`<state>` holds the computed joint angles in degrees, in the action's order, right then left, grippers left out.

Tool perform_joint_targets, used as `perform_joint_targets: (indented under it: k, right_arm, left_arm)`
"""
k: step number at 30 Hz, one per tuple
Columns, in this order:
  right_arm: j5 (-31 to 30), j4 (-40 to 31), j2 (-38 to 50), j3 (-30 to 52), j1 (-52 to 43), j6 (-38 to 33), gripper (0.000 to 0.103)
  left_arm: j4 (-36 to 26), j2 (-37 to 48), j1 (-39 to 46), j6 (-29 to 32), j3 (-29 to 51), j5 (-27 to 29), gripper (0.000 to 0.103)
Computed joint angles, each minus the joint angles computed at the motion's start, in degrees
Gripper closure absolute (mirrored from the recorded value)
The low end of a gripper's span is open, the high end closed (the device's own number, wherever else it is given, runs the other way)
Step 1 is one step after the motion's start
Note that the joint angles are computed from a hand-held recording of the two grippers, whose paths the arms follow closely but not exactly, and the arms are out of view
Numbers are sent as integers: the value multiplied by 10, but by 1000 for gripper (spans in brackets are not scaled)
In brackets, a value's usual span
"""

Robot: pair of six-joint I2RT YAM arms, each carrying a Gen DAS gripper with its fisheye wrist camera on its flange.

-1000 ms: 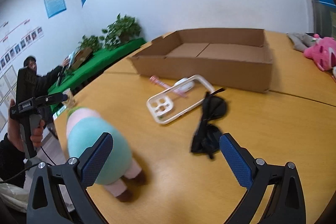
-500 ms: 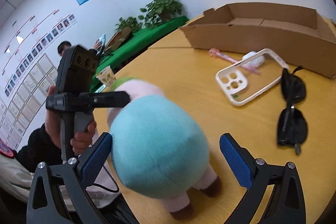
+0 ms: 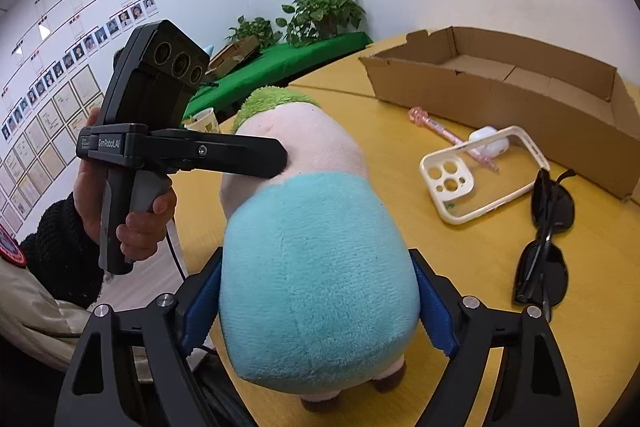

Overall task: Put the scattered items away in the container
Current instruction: 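Grasp the pink-green plush pig with the right gripper, then carry the plush pig with the right gripper over the cardboard box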

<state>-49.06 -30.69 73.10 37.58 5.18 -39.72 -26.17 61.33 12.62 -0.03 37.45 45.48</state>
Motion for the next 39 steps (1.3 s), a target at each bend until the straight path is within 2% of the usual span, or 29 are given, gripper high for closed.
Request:
perform_joint_targets:
  k: [8, 13, 22, 25, 28, 30, 34, 37, 39]
  right_arm:
    - [39, 51, -23, 34, 43, 114, 16]
    - [8, 56, -19, 75, 32, 163, 17]
    - [-6, 44, -20, 165, 28, 215, 18]
    - [-20, 59, -7, 199, 29, 253, 17]
    - [-16, 70, 17, 243, 43, 289, 17]
    - [10, 71, 31, 282, 64, 298, 17]
    - [40, 61, 69, 369, 92, 307, 17]
    - [57, 59, 103, 438, 108, 314, 18]
    - [68, 56, 137, 488, 122, 323, 18]
  left_arm:
    - [-37, 71, -21, 9, 145, -41, 27]
    - [-81, 93, -29, 20, 227, -54, 29]
    - [-144, 135, -57, 37, 388, -88, 29]
    - [-167, 154, -69, 44, 450, -121, 29]
    - [-193, 183, -76, 46, 525, -150, 29]
    - [-207, 208, -72, 52, 577, -157, 29]
    - [-241, 266, -52, 63, 688, -146, 29]
    - [-286, 325, -40, 76, 799, -140, 29]
    - [-328, 380, -35, 91, 901, -142, 29]
